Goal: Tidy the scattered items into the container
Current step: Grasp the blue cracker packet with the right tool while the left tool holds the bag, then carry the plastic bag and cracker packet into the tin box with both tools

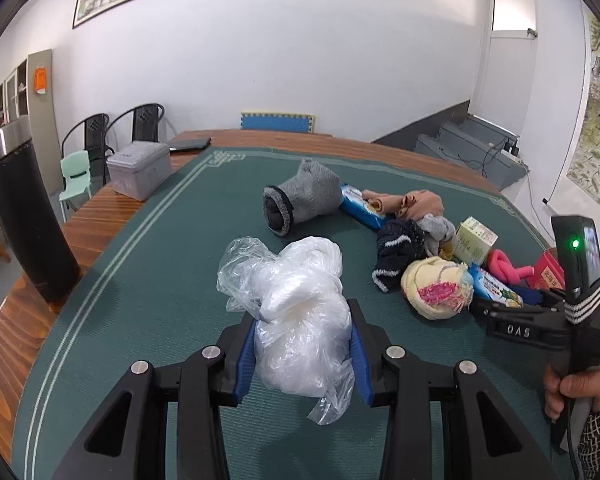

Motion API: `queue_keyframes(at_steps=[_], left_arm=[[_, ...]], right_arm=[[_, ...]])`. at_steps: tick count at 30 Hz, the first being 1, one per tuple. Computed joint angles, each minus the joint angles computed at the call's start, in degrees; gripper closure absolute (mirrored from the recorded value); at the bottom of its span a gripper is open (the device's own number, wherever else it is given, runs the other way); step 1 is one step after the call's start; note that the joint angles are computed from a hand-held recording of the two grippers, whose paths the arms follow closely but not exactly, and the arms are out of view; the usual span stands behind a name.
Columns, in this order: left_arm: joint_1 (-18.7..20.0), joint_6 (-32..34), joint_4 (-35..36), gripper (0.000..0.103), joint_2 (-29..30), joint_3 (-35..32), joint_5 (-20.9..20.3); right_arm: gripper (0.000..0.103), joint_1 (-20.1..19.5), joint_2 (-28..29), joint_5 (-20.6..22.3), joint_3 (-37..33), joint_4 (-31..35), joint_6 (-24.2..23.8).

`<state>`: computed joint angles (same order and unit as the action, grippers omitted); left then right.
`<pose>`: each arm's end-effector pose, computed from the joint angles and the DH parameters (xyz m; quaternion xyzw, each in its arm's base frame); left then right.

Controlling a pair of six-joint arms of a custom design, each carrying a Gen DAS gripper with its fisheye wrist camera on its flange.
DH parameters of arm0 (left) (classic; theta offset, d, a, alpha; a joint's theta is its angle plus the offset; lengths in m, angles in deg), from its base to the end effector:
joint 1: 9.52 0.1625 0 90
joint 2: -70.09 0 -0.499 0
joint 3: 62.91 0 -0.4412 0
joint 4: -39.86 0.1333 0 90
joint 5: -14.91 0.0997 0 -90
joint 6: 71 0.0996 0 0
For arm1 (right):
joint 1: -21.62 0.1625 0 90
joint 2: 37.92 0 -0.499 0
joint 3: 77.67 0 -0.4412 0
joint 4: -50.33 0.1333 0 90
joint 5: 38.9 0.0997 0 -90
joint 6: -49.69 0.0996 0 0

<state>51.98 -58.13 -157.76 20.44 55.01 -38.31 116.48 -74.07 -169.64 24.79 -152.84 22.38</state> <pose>-0.1235 -0.6317 0.1345 0.2163 0.8734 -0.3569 0.2509 0.1276 -0.6951 0.0740 0.1053 -0.8648 0.3035 0.3858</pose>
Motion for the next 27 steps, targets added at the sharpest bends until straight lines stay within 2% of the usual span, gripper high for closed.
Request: queue_keyframes(at_steps=[3, 5, 8, 11, 18, 24, 27], left_arm=[[0.16, -0.82, 1.10, 0.061, -0.49, -0.09, -1.25], [0.13, -1.04, 1.02, 0.061, -0.84, 0.16, -1.76], [0.15, -1.39, 1.90, 0.061, -1.17, 0.36, -2.60], [0.07, -1.29, 2.33, 0.061, -1.43, 0.77, -3.36], [-0.10, -1.56, -1.63, 0.061, -1.52, 1.51, -2.28], [-0.75, 1.15, -11.35, 0.061, -0.67, 2.66, 0.26], [-0.82, 1.74, -13.20, 0.061, -0.26, 2.71, 0.69]], right_arm=[[0.028, 0.44, -0.22, -0.20, 0.51, 0.52, 0.77], [0.044, 1.12, -0.12, -0.91, 0.93, 0.48, 0.91], [0.052, 2.47, 0.44, -2.73, 1.77, -0.39, 1.48], [0.055, 3.52, 0.60, -3.32, 3.49, -1.87, 2.51], [0.055, 4.69, -0.62, -0.20, 9.39, -7.02, 6.15], [0.055, 4.80, -2.64, 4.44, 13.52, -12.44, 7.33], [0.055, 4.97, -3.48, 6.17, 14.98, -15.14, 7.38]])
